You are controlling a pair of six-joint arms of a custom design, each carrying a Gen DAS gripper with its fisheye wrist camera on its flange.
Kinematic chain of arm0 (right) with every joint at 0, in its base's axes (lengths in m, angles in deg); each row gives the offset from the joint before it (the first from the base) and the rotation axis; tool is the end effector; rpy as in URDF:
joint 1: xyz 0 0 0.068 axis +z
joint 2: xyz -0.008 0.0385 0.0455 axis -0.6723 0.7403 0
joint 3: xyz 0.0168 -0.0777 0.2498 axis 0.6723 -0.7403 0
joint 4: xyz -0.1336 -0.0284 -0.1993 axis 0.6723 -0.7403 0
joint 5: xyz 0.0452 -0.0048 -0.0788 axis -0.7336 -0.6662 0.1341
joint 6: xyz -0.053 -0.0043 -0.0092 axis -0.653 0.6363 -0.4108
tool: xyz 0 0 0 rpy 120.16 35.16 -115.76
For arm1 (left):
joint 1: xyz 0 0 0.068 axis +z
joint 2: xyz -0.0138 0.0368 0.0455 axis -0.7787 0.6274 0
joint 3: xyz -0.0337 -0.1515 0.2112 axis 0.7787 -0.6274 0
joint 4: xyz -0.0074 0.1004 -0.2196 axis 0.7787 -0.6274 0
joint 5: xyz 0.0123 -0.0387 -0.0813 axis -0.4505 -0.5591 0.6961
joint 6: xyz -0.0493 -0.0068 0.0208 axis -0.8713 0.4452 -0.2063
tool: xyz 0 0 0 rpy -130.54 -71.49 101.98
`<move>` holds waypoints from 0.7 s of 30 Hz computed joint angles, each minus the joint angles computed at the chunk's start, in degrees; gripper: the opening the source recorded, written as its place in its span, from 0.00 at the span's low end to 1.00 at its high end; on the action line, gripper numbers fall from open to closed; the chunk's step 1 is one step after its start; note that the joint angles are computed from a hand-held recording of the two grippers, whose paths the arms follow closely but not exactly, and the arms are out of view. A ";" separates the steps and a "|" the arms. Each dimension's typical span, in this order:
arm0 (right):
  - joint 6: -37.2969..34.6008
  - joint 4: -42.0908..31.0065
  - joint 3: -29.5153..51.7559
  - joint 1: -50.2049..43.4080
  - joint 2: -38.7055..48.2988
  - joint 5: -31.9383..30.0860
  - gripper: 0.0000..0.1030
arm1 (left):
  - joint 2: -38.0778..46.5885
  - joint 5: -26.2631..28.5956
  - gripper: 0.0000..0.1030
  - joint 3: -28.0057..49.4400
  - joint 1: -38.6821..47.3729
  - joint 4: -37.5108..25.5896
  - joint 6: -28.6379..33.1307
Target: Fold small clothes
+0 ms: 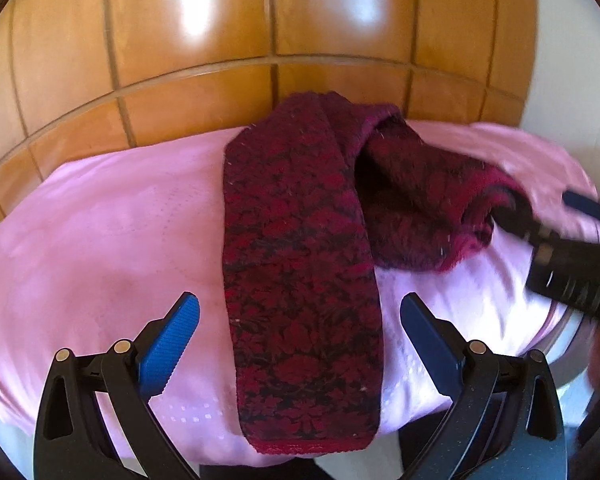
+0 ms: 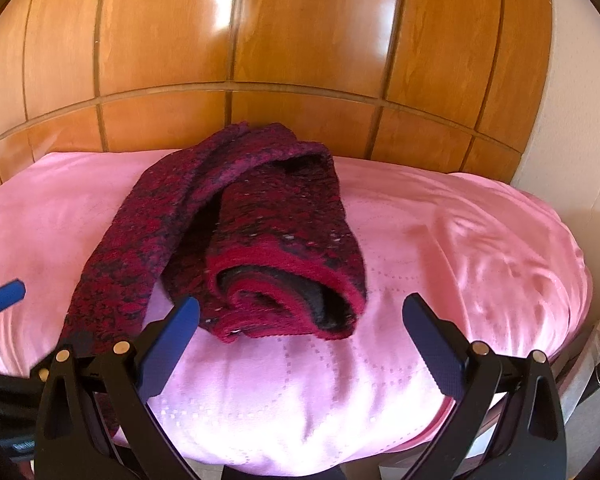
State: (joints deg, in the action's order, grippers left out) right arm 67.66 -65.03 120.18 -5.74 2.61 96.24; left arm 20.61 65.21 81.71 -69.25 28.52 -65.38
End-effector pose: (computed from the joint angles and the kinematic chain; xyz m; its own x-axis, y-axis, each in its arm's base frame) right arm 0.2494 0.1618 0.2783 -0.6115 -0.0862 -0.7865 -0.0130 0.9950 -0.0989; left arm 0.2580 -0.0792 0.2418 -0.6857 0.1072 -0.7199 0.1361 0.9905 0.0179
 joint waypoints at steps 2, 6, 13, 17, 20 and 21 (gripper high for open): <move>-0.27 0.02 0.06 -1.60 -0.30 -1.16 0.98 | 0.92 0.49 0.97 -0.40 0.01 0.43 0.48; -1.84 0.70 -0.09 -4.47 -1.39 -4.47 0.98 | 3.11 1.12 0.93 -0.88 -0.67 1.18 1.38; -5.15 2.90 2.65 -8.22 -2.32 -15.01 0.91 | 5.95 4.85 0.55 -2.71 1.14 3.14 1.17; -5.35 1.74 8.42 -10.28 1.06 -25.05 0.73 | 3.12 12.12 0.07 -4.39 5.28 4.56 0.18; -4.89 -0.41 15.09 -11.44 6.30 -31.74 0.58 | 1.24 17.37 0.00 -4.40 9.60 4.66 -1.48; -4.57 -1.60 17.91 -11.76 8.51 -33.73 0.53 | 0.46 19.29 0.00 -4.28 11.45 4.47 -1.89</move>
